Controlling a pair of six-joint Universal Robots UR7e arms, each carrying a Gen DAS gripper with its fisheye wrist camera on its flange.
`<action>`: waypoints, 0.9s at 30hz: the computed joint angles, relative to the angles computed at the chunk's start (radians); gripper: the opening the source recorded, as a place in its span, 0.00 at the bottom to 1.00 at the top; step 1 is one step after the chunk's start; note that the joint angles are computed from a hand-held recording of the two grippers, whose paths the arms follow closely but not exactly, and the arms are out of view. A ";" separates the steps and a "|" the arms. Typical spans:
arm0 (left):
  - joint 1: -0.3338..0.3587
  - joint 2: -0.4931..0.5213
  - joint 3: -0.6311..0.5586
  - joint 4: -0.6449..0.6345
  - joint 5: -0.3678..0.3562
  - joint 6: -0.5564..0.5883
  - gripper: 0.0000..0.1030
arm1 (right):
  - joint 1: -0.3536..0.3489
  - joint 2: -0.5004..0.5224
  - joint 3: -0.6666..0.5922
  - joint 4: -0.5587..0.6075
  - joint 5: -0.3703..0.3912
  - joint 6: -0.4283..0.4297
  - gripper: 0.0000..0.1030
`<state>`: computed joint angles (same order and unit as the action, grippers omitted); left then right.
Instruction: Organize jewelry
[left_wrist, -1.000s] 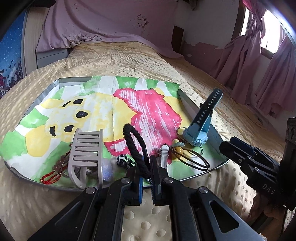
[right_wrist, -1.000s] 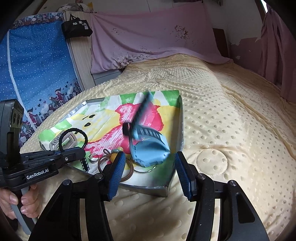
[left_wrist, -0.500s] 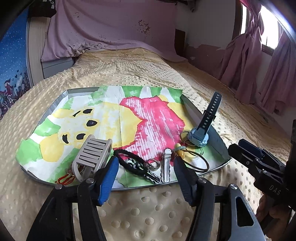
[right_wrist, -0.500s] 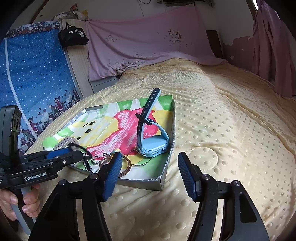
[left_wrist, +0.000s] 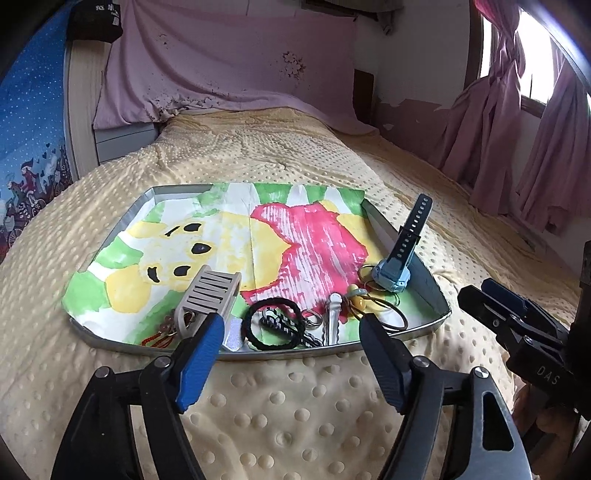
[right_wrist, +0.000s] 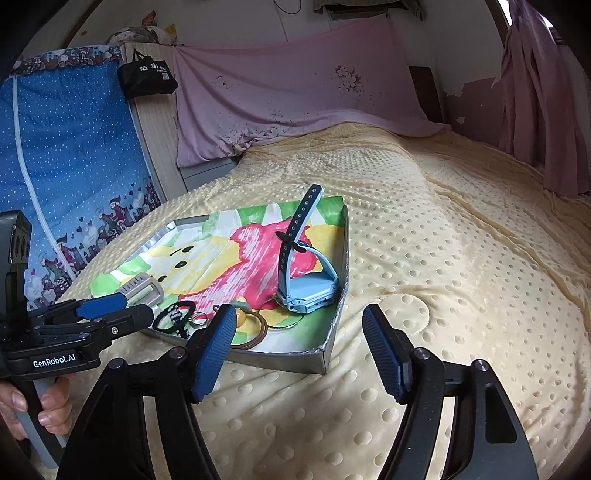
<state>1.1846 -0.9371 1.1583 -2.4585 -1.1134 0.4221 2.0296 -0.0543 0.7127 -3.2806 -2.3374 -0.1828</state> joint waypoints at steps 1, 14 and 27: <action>0.001 -0.008 0.012 -0.023 -0.004 -0.001 0.77 | 0.003 0.001 0.002 -0.016 -0.002 -0.008 0.68; -0.008 -0.154 0.203 -0.296 -0.071 0.011 0.96 | 0.076 0.019 0.003 -0.267 -0.045 -0.145 0.99; -0.016 -0.333 0.424 -0.501 -0.085 0.052 1.00 | 0.178 0.030 0.053 -0.423 -0.072 -0.275 0.99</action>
<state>1.1687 -1.2702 1.5825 -2.9594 -1.1984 0.4745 2.2076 -0.0239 0.7656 -3.7040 -2.4090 -0.4581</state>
